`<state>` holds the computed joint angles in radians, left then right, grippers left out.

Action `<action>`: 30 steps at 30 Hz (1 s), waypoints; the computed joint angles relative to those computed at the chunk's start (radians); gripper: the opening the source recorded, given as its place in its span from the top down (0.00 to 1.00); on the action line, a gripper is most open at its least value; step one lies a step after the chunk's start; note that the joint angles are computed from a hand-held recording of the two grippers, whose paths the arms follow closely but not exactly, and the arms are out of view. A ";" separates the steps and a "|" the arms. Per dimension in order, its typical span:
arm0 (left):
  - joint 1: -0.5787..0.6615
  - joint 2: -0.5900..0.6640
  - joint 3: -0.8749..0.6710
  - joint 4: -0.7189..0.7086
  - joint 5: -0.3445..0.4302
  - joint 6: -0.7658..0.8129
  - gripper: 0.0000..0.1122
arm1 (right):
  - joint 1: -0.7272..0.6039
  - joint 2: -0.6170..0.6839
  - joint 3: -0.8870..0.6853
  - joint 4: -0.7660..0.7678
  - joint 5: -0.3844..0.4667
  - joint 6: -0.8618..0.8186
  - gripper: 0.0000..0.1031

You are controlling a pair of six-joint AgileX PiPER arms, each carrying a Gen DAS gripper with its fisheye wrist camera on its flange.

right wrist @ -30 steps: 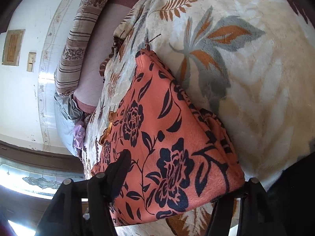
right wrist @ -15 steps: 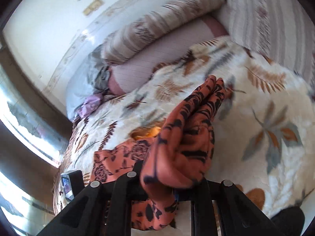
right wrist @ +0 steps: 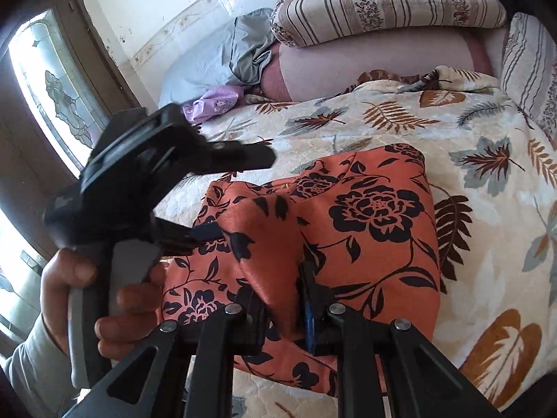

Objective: Fold small clothes
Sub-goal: 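Grasp the folded blouse edge with the left gripper and lift it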

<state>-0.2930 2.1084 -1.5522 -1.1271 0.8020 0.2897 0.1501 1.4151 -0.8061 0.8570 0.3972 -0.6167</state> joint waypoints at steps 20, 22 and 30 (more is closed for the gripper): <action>0.012 -0.114 -0.078 0.240 0.001 -0.037 0.90 | 0.129 -0.087 -0.008 -0.105 -0.009 0.098 0.83; 0.073 -0.206 0.052 0.175 -0.036 0.077 0.90 | 0.225 -0.081 -0.036 -0.228 -0.037 0.221 0.83; 0.310 -0.029 0.182 0.102 -0.002 0.188 0.90 | 0.463 0.303 -0.217 -0.245 0.013 0.207 0.51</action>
